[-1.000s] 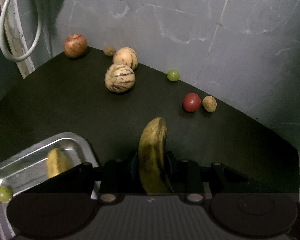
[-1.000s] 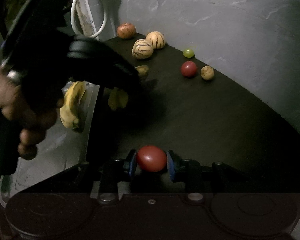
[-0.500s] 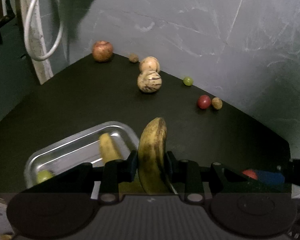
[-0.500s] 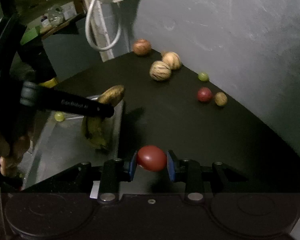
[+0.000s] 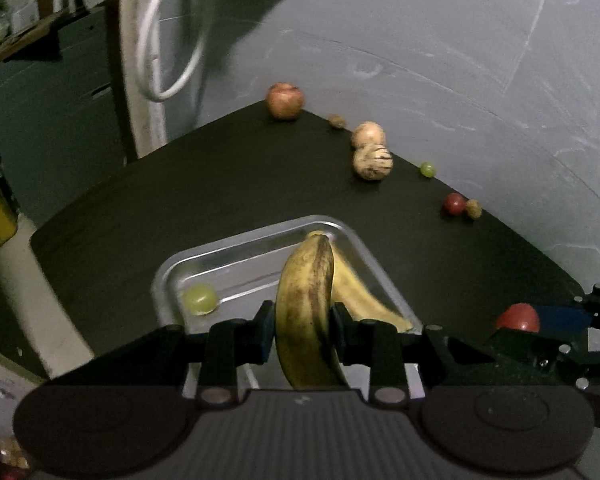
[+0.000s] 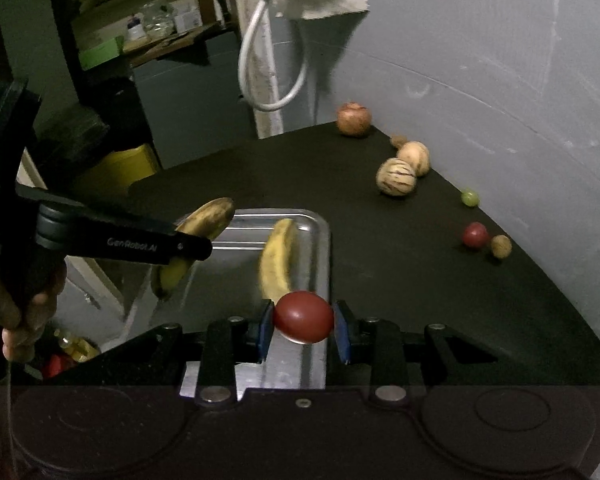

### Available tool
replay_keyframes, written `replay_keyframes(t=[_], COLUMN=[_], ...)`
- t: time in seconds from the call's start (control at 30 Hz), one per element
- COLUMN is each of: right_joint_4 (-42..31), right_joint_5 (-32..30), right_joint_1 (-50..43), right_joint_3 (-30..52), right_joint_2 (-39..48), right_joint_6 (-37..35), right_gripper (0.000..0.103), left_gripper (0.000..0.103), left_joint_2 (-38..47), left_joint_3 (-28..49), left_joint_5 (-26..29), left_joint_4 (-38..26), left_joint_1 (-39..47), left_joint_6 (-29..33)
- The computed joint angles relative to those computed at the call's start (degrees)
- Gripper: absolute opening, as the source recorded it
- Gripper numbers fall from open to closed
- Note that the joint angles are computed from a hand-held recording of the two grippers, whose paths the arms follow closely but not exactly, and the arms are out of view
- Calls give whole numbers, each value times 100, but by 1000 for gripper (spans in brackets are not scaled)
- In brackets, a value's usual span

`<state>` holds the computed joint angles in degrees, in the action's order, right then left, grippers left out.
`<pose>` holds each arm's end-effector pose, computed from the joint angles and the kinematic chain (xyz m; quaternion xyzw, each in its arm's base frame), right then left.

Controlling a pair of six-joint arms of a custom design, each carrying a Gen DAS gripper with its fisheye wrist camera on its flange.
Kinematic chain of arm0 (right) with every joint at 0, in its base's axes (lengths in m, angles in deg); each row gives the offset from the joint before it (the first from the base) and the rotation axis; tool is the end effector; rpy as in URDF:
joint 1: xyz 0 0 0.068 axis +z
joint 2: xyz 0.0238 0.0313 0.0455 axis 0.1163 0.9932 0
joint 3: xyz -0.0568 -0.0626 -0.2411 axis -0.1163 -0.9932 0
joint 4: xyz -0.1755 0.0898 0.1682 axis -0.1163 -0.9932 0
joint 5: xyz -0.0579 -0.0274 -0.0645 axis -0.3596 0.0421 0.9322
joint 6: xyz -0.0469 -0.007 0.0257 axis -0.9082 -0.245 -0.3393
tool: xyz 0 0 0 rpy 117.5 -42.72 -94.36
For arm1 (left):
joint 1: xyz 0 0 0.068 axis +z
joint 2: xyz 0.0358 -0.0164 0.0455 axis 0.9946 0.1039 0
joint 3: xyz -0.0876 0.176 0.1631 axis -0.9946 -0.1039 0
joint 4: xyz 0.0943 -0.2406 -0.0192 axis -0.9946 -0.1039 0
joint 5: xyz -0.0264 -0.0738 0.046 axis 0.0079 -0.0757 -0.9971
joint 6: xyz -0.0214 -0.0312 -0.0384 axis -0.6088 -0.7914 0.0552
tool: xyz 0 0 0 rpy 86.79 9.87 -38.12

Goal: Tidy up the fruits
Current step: 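Carry the banana in the left gripper toward the tray while the right carries the tomato, then lower the banana and tomato into the tray and open both grippers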

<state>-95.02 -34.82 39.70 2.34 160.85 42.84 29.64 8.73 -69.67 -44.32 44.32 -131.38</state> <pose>0.2360 0.1638 0.1827 -0.3724 0.8629 0.1834 0.2884 0.1777 -0.1273 0.1470 -0.1760 0.9278 -0.0294 0.3276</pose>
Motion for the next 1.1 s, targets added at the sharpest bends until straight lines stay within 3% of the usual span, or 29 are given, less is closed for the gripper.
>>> replay_keyframes(t=[0.33,0.47,0.83,1.1], right_joint_4=[-92,-17,451,846], right_joint_5=[270,290,273,185], right_joint_1=[677,826,1024,1163], right_joint_3=[135,212,431,621], right_joint_2=[21,248,1306,1953], right_joint_6=[174,180,90,-19], right_gripper=[33,33,34,34], left_gripper=[32,32,32,32], left_joint_2=[-892,-660,713,1037], left_joint_3=[-765,-949,-1159,-1037], left_joint_5=[57,298,1170,1398], left_joint_4=[-261,187,2139,2395], left_joint_1=[72,417,1382,1776], left_joint_6=[-413,-259,705,1343])
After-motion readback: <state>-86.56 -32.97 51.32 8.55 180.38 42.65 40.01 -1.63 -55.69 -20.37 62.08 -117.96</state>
